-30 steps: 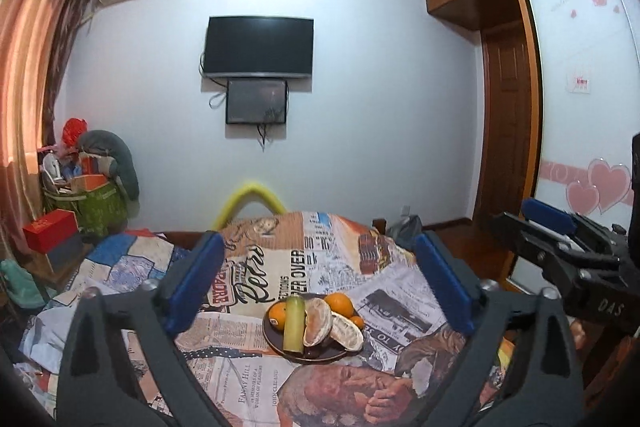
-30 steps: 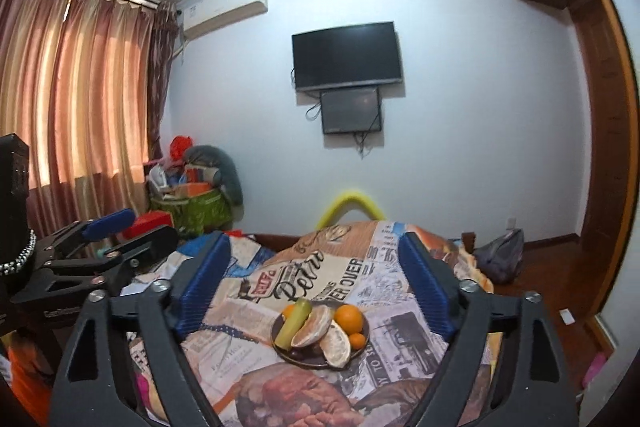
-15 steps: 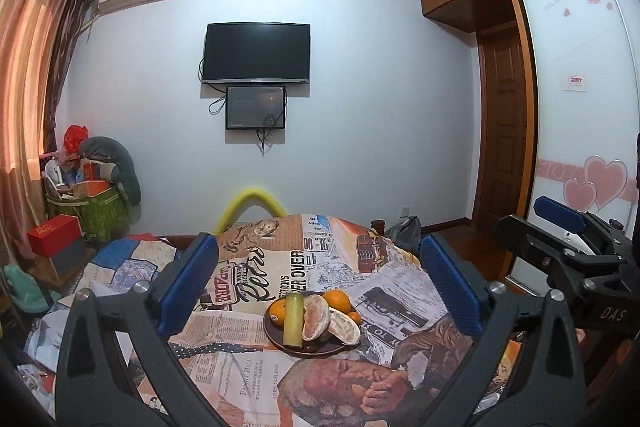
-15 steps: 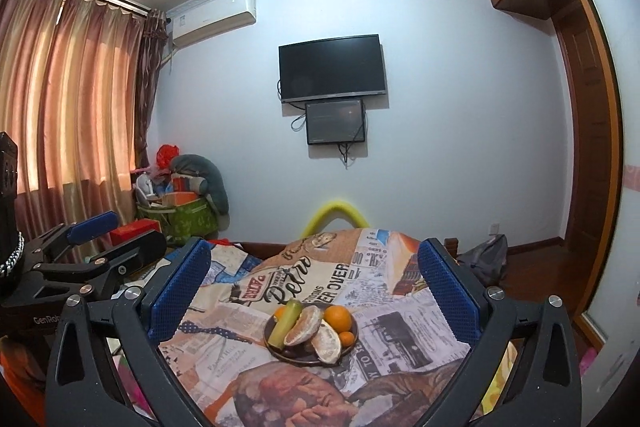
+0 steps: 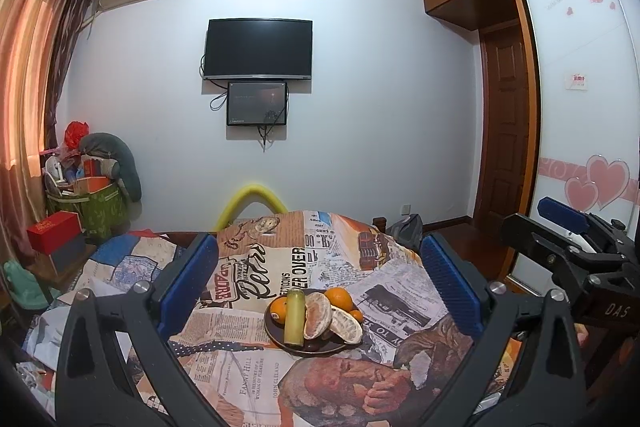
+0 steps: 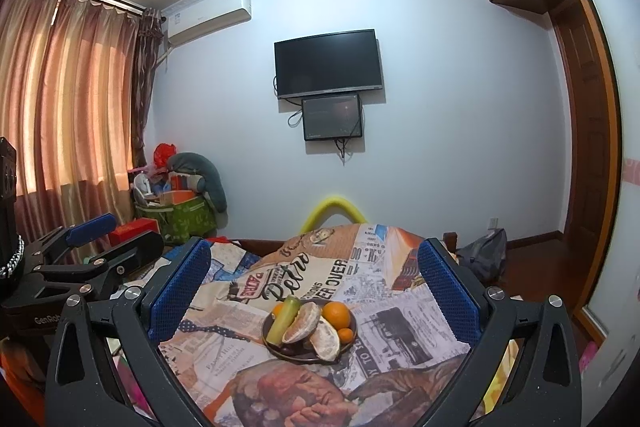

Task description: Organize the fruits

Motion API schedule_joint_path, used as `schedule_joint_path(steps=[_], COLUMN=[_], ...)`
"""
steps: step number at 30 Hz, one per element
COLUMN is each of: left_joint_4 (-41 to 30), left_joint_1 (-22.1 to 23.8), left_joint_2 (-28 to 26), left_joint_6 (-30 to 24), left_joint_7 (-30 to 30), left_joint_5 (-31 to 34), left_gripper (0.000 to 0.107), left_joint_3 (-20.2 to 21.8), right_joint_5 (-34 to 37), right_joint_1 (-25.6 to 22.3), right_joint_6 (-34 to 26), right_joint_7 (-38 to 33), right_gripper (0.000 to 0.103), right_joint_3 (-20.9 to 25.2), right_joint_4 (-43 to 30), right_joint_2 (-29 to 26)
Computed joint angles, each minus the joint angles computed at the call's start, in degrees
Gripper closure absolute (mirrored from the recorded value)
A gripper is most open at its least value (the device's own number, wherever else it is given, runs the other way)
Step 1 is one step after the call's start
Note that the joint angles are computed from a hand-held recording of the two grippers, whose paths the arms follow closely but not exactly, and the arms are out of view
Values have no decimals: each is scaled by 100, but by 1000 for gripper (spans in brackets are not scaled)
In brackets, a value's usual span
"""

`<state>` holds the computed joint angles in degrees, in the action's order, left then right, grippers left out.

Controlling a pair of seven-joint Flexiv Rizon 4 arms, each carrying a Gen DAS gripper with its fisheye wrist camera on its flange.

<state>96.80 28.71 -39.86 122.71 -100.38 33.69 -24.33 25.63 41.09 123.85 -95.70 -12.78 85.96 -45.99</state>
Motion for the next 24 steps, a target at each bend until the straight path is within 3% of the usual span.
schedule_joint_path(steps=[24], left_joint_4=[-34], left_joint_1=[217], left_joint_2=[-119], left_joint_6=[-216], left_joint_7=[258], left_joint_5=[-7], left_gripper=[4], left_joint_3=[-368], right_joint_5=[33], right_joint_1=[67], right_joint_6=[-105], right_joint_7=[39], right_gripper=[0], right_joint_3=[-97], right_joint_4=[69], right_joint_2=[59])
